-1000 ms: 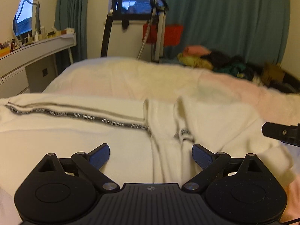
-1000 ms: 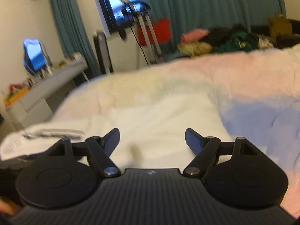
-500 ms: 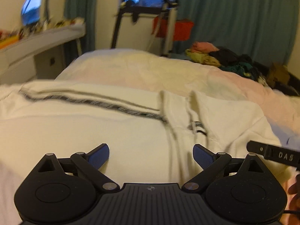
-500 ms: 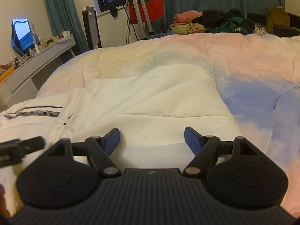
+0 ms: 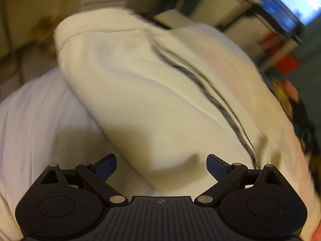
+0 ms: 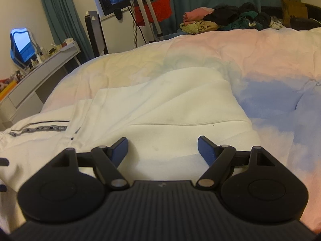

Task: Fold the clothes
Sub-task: 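Grasp the ribbed waistband with the left gripper and lift it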

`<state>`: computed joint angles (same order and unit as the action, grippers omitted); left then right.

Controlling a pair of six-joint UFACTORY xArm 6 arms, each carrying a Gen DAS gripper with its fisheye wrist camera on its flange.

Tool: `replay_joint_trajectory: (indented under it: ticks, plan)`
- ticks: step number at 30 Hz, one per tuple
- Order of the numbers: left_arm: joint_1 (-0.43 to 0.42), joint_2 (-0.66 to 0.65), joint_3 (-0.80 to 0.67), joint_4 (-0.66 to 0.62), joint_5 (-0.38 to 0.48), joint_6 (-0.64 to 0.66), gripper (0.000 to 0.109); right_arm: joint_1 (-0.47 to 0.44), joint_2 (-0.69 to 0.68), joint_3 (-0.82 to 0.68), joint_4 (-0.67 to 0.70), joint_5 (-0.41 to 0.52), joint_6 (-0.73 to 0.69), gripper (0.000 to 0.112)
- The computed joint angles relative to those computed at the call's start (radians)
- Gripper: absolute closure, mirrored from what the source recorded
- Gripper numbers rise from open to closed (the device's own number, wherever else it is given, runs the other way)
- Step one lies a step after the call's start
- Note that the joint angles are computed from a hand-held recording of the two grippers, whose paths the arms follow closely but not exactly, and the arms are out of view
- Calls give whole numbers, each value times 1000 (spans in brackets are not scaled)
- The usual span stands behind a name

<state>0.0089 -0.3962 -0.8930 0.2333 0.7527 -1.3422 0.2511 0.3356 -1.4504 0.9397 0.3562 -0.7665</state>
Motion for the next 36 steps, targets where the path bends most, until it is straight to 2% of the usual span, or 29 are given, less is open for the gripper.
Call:
replay_joint_trajectory:
  ticks: [2,6,9,12,15,18,20,24,26,28,33,36]
  plan:
    - [50,-45,88,-37,-122,-84,13,0,-3,3,8,-1,-10,35]
    - [118,-134,228,57,-321,-313,15,11,-10,18,3,-23,-14,35]
    - [150,-171,269,121,-366,-393,19,18,-8,21,-22,-41,-8,35]
    - [180,-181,296,135,-420,-412,21,30,-10,30,-41,-70,-8,35]
    - [214,-174,306,183,-457,-459,29,41,-14,40,-43,-101,-22,35]
    - [267,-145,288,326,-471,-545,37,56,-21,47,11,-138,-89,35]
    - [268,-111,234,435,-382,-565,48,63,-23,47,22,-138,-129,35]
    - [231,-40,130,559,-240,-561,66,77,-8,59,-77,-111,-97,31]
    - [181,-4,62,593,-131,-475,83,85,-10,70,-50,-127,-136,30]
    - [136,44,-27,631,-32,-385,91,77,-12,64,-43,-105,-130,30]
    - [-38,96,-175,876,158,-366,94,51,-19,41,-13,-42,-92,32]
    - [-155,177,-309,1003,261,-333,94,33,-37,32,111,-39,-89,32]
